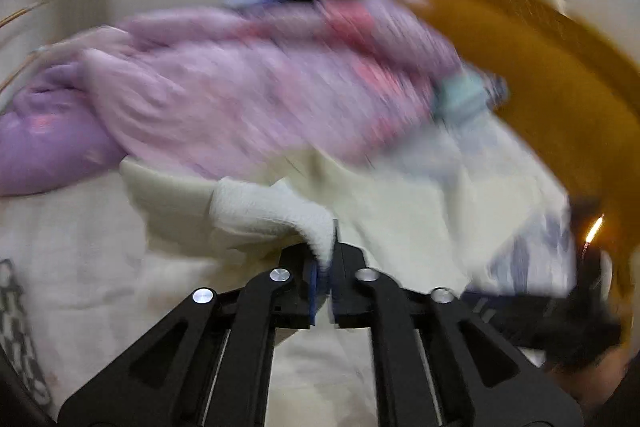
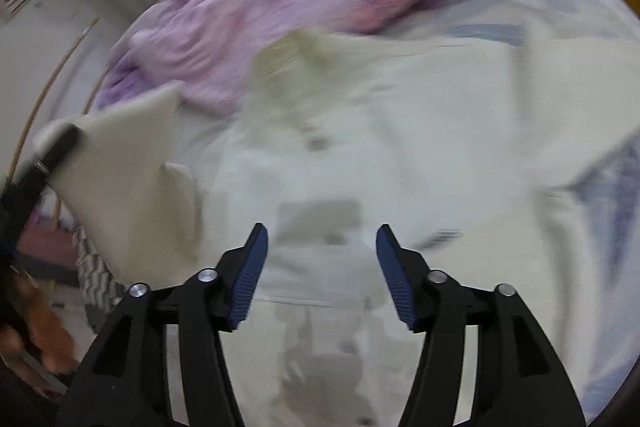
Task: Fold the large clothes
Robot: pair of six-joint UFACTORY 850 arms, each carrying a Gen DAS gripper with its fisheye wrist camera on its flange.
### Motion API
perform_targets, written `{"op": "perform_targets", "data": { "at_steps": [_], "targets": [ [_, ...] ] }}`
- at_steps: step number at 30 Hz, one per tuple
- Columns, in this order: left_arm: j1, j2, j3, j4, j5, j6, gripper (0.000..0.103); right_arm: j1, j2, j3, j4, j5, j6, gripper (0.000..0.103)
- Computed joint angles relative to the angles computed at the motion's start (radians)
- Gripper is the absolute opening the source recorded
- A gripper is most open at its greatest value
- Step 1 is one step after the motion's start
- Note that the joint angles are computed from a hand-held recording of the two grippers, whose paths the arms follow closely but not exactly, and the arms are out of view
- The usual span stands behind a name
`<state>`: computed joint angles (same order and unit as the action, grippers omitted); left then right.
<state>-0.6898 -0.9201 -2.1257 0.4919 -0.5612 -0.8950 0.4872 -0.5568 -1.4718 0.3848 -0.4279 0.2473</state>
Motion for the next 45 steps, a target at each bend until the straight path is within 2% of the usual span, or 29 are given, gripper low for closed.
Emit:
{"op": "perform_targets", "data": {
  "at_steps": [2,3,5,8,11,14,15,17,18,19,20,21,23,24,25,26,28,30,31,33,34,35,37,39,40,41,42,43,45],
  "targets": [
    [-0.031,-0.113,-0.141,-0.043,-0.123,0.037,0.054,-0.038,0.008,0.029,-0.039,-0.038,0.054,0.058],
    [-0.043,-0.125,-0.149,-0.024,-0.157,-0.007,0.062,-0.05,0.01,0.037,-0.049,-0.045,0.064,0.058],
    [-0.054,-0.075,-0.045,0.041,-0.13,-0.144,0.078,-0.076,0.004,0.055,0.021,-0.057,-0.001,0.059],
    [-0.044,0.004,0.11,0.043,-0.168,-0.259,0.08,-0.081,-0.016,0.061,0.11,-0.067,-0.093,0.059],
    [-0.026,0.044,0.204,0.027,-0.302,-0.329,0.08,-0.057,-0.049,0.028,0.145,-0.066,-0.16,0.06],
    [0.007,0.04,0.241,-0.047,-0.38,-0.361,0.08,-0.033,-0.103,-0.052,0.138,-0.065,-0.195,0.06],
    [0.017,0.033,0.243,-0.066,-0.405,-0.378,0.08,-0.021,-0.132,-0.099,0.101,-0.063,-0.173,0.06],
    [0.027,0.039,0.266,-0.078,-0.405,-0.395,0.08,0.012,-0.212,-0.238,-0.083,-0.089,-0.112,0.061],
    [0.035,0.041,0.276,-0.094,-0.386,-0.395,0.08,0.027,-0.26,-0.315,-0.187,-0.11,-0.071,0.063],
    [0.041,0.046,0.293,-0.111,-0.372,-0.388,0.08,0.036,-0.319,-0.407,-0.265,-0.148,-0.044,0.07],
    [0.048,0.03,0.278,-0.136,-0.384,-0.362,0.08,0.036,-0.387,-0.509,-0.301,-0.21,-0.032,0.07],
    [0.053,0.021,0.279,-0.153,-0.391,-0.337,0.08,0.029,-0.444,-0.595,-0.294,-0.267,-0.03,0.07],
    [0.053,-0.005,0.26,-0.175,-0.42,-0.302,0.08,-0.005,-0.567,-0.755,-0.157,-0.418,-0.012,0.07],
    [0.056,-0.012,0.257,-0.187,-0.417,-0.286,0.08,-0.024,-0.59,-0.772,-0.052,-0.45,-0.036,0.066],
    [0.057,-0.013,0.26,-0.195,-0.412,-0.277,0.08,-0.043,-0.612,-0.78,0.053,-0.47,-0.054,0.048],
    [0.058,-0.015,0.259,-0.205,-0.41,-0.264,0.08,-0.059,-0.61,-0.752,0.153,-0.472,-0.112,0.039],
    [0.059,-0.026,0.247,-0.215,-0.417,-0.244,0.08,-0.069,-0.558,-0.66,0.229,-0.405,-0.23,0.027],
    [0.063,-0.035,0.236,-0.23,-0.424,-0.226,0.08,-0.065,-0.48,-0.567,0.178,-0.31,-0.283,0.026],
    [0.063,-0.04,0.231,-0.237,-0.431,-0.222,0.08,-0.07,-0.423,-0.507,0.193,-0.24,-0.333,0.025],
    [0.065,-0.043,0.233,-0.25,-0.434,-0.219,0.08,-0.08,-0.345,-0.417,0.229,-0.152,-0.384,0.025],
    [0.065,-0.042,0.236,-0.258,-0.436,-0.225,0.08,-0.095,-0.286,-0.341,0.298,-0.066,-0.44,0.025],
    [0.066,-0.04,0.241,-0.27,-0.426,-0.229,0.081,-0.107,-0.24,-0.276,0.374,0.004,-0.501,0.025],
    [0.069,-0.024,0.263,-0.301,-0.372,-0.229,0.084,-0.128,-0.169,-0.171,0.402,0.126,-0.496,0.025],
    [0.057,-0.042,0.229,-0.296,-0.387,-0.214,0.085,-0.148,-0.153,-0.117,0.262,0.166,-0.327,0.025],
    [0.051,-0.057,0.204,-0.287,-0.412,-0.203,0.085,-0.163,-0.164,-0.102,0.19,0.157,-0.222,0.03],
    [0.046,-0.074,0.176,-0.278,-0.443,-0.193,0.085,-0.177,-0.19,-0.113,0.137,0.107,-0.143,0.038],
    [0.042,-0.087,0.157,-0.274,-0.462,-0.188,0.085,-0.198,-0.225,-0.136,0.119,0.028,-0.106,0.039],
    [0.039,-0.098,0.14,-0.278,-0.477,-0.187,0.085,-0.215,-0.244,-0.134,0.142,-0.009,-0.11,0.039],
    [0.036,-0.107,0.118,-0.283,-0.494,-0.19,0.085,-0.239,-0.212,-0.078,0.293,0.016,-0.238,0.038]
  ]
}}
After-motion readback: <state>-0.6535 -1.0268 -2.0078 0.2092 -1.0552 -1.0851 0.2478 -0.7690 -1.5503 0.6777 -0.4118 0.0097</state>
